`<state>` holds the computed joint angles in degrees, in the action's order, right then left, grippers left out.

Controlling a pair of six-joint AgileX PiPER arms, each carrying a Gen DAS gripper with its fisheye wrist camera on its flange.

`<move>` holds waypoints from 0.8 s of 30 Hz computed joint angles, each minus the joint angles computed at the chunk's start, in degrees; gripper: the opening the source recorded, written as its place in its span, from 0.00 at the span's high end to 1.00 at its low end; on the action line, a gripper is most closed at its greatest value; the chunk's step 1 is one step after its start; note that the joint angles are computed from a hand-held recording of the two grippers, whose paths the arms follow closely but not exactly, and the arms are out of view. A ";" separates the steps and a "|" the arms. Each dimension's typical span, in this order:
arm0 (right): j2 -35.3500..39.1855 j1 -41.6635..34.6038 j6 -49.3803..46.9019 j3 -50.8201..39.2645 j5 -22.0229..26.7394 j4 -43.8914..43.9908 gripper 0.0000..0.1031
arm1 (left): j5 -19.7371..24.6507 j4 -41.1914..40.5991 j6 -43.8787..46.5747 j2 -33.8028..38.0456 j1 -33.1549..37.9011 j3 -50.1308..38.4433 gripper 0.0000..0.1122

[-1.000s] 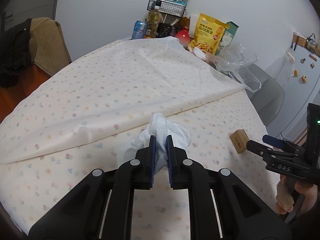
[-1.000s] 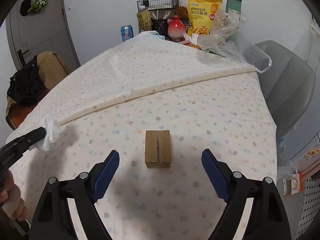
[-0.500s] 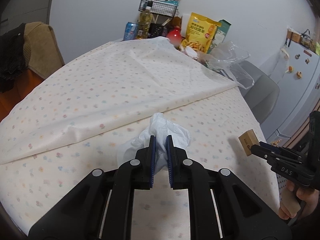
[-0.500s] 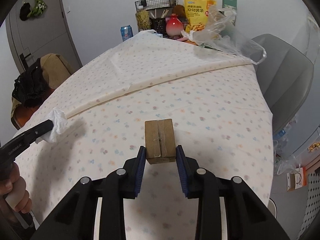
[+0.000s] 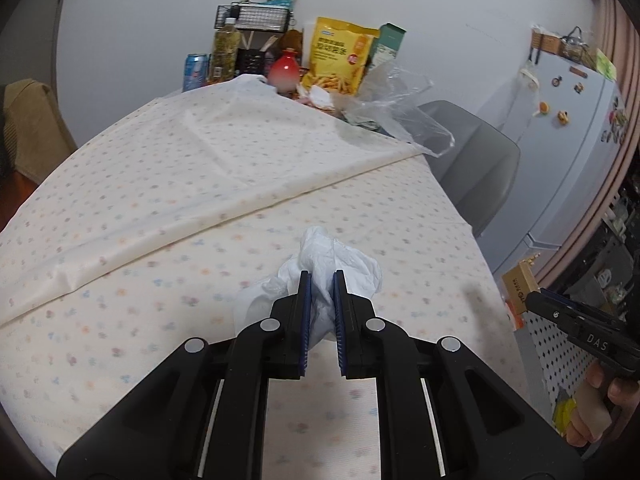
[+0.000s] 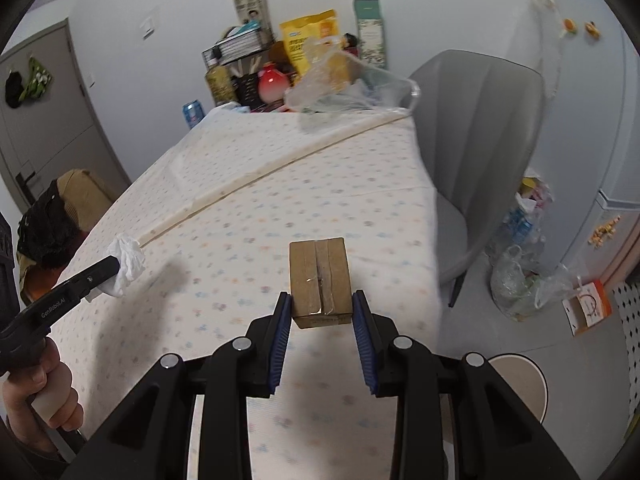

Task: Collect trash
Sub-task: 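Carry the plastic bag and cardboard box over to the trash bin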

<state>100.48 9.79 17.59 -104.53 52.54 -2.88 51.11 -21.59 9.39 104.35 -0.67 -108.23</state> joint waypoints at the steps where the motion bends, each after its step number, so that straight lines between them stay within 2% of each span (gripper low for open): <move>1: -1.02 -0.83 -0.01 1.36 -0.45 0.14 0.70 | 0.03 0.23 -0.35 0.16 -0.82 -0.44 0.90; 13: -9.84 -12.84 -2.89 15.12 -5.05 4.60 0.70 | 1.85 4.22 -3.74 3.60 -9.63 -7.47 0.90; 24: -13.45 -23.41 -8.88 23.20 -8.04 11.13 0.70 | 7.43 9.19 -8.14 11.57 -18.55 -20.74 0.90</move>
<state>87.03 -13.62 8.70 -81.34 44.51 8.25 58.54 -12.40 1.25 115.92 -19.23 -128.97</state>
